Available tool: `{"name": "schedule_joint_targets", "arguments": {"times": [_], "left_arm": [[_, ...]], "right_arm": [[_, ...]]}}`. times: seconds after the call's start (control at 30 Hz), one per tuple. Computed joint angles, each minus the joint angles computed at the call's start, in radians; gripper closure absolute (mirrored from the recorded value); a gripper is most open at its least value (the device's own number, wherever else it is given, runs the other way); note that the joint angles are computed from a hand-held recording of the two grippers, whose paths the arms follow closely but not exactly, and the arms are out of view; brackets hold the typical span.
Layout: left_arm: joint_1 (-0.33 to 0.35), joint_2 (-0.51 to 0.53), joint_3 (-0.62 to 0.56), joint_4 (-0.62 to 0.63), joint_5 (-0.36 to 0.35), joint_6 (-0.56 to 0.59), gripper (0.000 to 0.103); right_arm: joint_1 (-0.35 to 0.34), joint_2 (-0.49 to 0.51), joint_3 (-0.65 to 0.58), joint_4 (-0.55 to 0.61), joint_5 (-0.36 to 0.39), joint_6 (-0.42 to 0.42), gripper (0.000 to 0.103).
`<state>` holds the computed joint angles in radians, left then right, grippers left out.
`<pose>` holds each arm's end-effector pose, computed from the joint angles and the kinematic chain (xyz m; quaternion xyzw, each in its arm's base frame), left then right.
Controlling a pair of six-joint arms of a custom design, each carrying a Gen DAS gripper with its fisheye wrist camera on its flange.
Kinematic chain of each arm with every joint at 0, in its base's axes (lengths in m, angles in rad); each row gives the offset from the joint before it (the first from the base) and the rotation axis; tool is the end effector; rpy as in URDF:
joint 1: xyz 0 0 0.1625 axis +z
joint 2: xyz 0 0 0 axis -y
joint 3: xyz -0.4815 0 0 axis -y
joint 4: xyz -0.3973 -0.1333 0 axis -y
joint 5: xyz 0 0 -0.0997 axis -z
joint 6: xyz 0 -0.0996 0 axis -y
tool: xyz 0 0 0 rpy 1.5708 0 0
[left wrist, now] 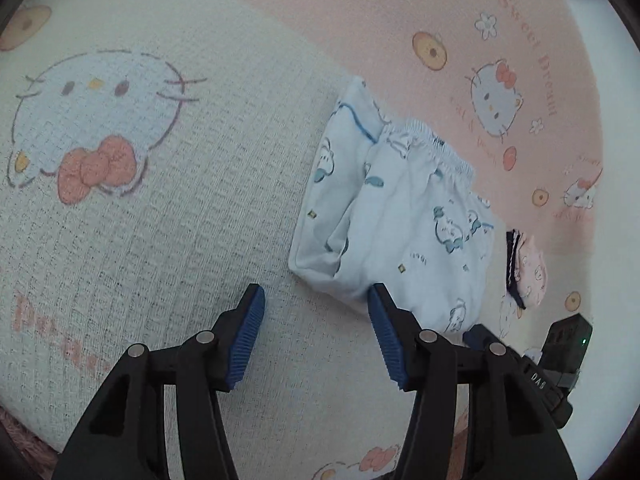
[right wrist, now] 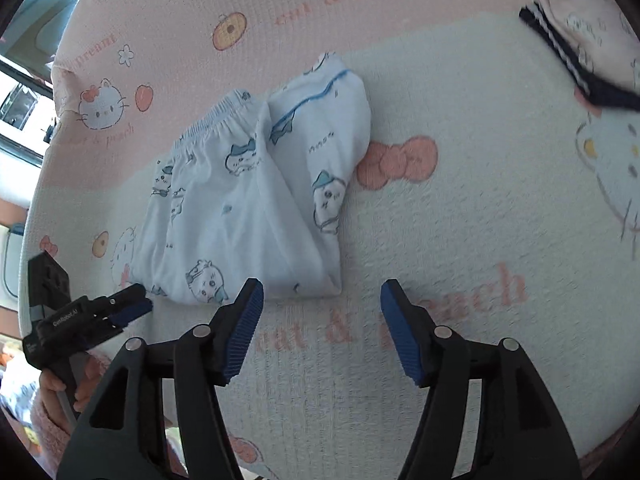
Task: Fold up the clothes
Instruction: 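Open both grippers and release the folded hem, then smooth the folded pajama bundle flat with both open grippers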
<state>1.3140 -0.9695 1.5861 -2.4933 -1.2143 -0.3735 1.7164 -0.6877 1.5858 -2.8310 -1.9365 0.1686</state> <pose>-0.0202 -0.7388 0.2708 -0.0837 0.9694 -0.1969 0.1201 0.2049 -0.7237 0.1057 -0.0439 -0.9668 0.2029 0.1490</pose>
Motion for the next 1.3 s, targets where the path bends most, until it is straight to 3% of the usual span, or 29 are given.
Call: {"name": "schedule_joint_targets", "arguments": {"times": [0.07, 0.1, 0.13, 0.2, 0.23, 0.27, 0.3, 0.33, 0.5, 0.6, 0.7, 0.8, 0.87, 0.93, 1.0, 1.07, 1.1, 1.17, 1.2, 1.27, 1.3], "left_arm": [[-0.003, 0.015, -0.004, -0.053, 0.010, 0.038, 0.047], [-0.004, 0.027, -0.016, -0.059, 0.009, 0.054, 0.053], [-0.004, 0.041, -0.029, -0.047, 0.012, 0.058, 0.072], [-0.017, 0.061, -0.048, -0.001, 0.069, 0.072, 0.087], [-0.027, 0.062, -0.050, 0.013, 0.096, 0.084, 0.090], [-0.036, 0.061, -0.055, 0.035, 0.106, 0.085, 0.092], [-0.047, 0.058, -0.057, 0.053, 0.117, 0.083, 0.093], [-0.059, 0.049, -0.051, 0.050, 0.124, 0.095, 0.093], [-0.109, -0.035, 0.018, 0.056, 0.120, 0.108, 0.093], [-0.136, -0.093, 0.091, 0.107, 0.099, 0.057, 0.093], [-0.139, -0.132, 0.154, 0.191, 0.066, -0.012, 0.093], [-0.116, -0.145, 0.176, 0.312, 0.095, -0.089, 0.091], [-0.109, -0.158, 0.187, 0.288, 0.099, -0.108, 0.081], [-0.144, -0.176, 0.215, 0.193, 0.159, -0.043, 0.079], [-0.189, -0.172, 0.249, 0.080, 0.221, 0.090, 0.072], [-0.218, -0.146, 0.270, 0.004, 0.217, 0.221, 0.066], [-0.222, -0.124, 0.263, 0.010, 0.190, 0.264, 0.066], [-0.228, -0.068, 0.229, 0.061, 0.153, 0.321, 0.066], [-0.231, -0.042, 0.212, 0.108, 0.175, 0.321, 0.066], [-0.230, -0.011, 0.199, 0.178, 0.257, 0.300, 0.066], [-0.229, -0.019, 0.201, 0.163, 0.251, 0.298, 0.066]], "right_arm": [[0.001, 0.016, -0.007, -0.027, 0.011, -0.033, 0.039], [0.002, 0.023, -0.012, -0.037, 0.017, -0.050, 0.039], [0.003, 0.031, -0.017, -0.047, 0.023, -0.068, 0.039], [0.011, 0.051, -0.036, -0.055, -0.005, -0.100, 0.042], [0.020, 0.060, -0.055, -0.031, -0.043, -0.109, 0.058], [0.030, 0.067, -0.074, 0.004, -0.084, -0.112, 0.081], [0.032, 0.064, -0.080, 0.030, -0.084, -0.108, 0.083], [0.035, 0.056, -0.075, 0.035, -0.076, -0.101, 0.088], [0.082, -0.011, 0.008, -0.013, -0.102, -0.116, 0.089], [0.107, -0.063, 0.083, -0.024, -0.124, -0.107, 0.089], [0.104, -0.111, 0.181, -0.007, -0.137, -0.041, 0.089], [0.082, -0.140, 0.242, 0.078, -0.113, 0.018, 0.085], [0.080, -0.143, 0.248, 0.145, -0.130, 0.043, 0.081], [0.104, -0.146, 0.259, 0.080, -0.179, 0.005, 0.081], [0.147, -0.131, 0.265, -0.056, -0.281, -0.104, 0.081], [0.175, -0.102, 0.258, -0.184, -0.334, -0.231, 0.070], [0.172, -0.091, 0.250, -0.196, -0.301, -0.267, 0.066], [0.154, -0.066, 0.219, -0.144, -0.209, -0.299, 0.066], [0.145, -0.051, 0.200, -0.068, -0.196, -0.284, 0.067], [0.137, -0.018, 0.175, 0.001, -0.242, -0.289, 0.071], [0.138, -0.021, 0.174, 0.023, -0.265, -0.280, 0.072]]}}
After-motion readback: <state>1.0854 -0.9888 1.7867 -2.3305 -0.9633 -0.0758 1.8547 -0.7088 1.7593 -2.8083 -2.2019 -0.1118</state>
